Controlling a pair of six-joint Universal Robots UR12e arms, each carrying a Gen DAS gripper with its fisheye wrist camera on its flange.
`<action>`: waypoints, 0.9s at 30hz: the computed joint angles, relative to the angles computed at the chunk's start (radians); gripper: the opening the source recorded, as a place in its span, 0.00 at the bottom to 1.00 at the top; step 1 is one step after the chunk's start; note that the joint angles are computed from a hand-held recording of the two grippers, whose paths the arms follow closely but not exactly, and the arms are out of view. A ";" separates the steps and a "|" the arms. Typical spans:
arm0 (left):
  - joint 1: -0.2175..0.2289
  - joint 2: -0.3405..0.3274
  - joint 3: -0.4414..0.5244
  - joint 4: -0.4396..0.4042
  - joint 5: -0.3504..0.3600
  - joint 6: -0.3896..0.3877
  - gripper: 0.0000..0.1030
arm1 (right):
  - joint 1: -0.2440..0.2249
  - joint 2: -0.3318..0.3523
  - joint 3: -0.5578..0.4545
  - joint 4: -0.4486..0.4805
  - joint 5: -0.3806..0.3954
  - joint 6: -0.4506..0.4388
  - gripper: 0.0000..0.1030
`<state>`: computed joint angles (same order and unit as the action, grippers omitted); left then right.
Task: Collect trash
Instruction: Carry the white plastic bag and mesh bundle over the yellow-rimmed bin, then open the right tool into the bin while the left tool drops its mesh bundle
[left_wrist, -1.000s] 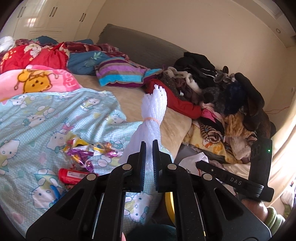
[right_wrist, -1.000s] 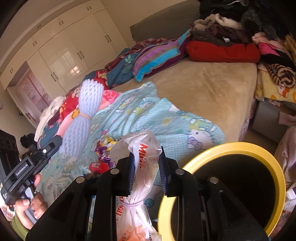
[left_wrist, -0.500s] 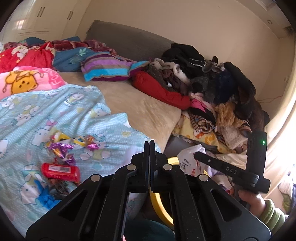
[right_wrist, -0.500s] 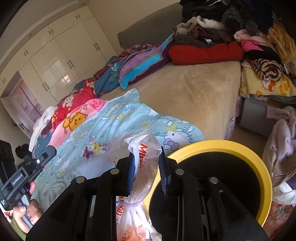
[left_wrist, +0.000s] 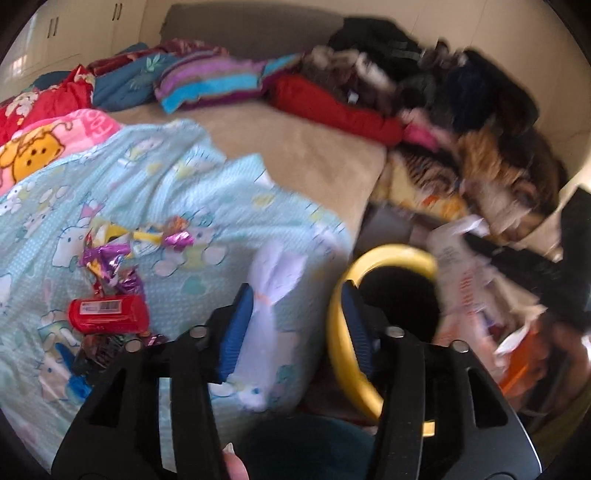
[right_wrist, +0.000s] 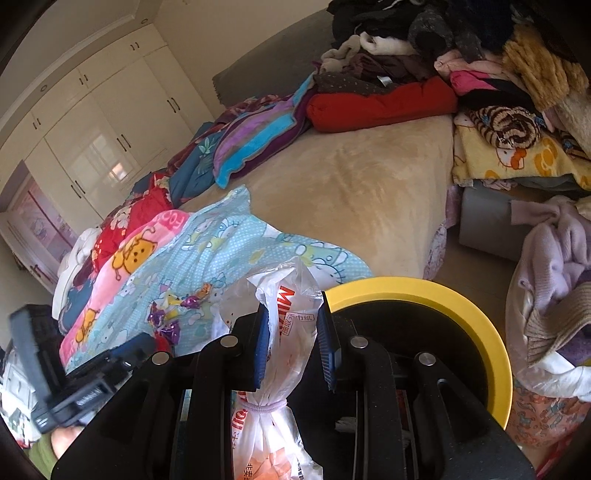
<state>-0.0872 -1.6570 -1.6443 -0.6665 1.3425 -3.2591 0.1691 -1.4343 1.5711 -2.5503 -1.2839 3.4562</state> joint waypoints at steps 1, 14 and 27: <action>-0.003 -0.011 0.015 -0.044 0.025 0.022 0.42 | -0.002 0.000 0.001 0.001 0.001 0.002 0.22; -0.006 -0.089 0.095 -0.292 0.078 0.136 0.50 | -0.013 -0.019 0.043 -0.026 -0.092 0.001 0.23; -0.012 -0.071 0.105 -0.258 -0.008 0.164 0.20 | -0.023 -0.017 0.076 0.010 -0.172 0.011 0.29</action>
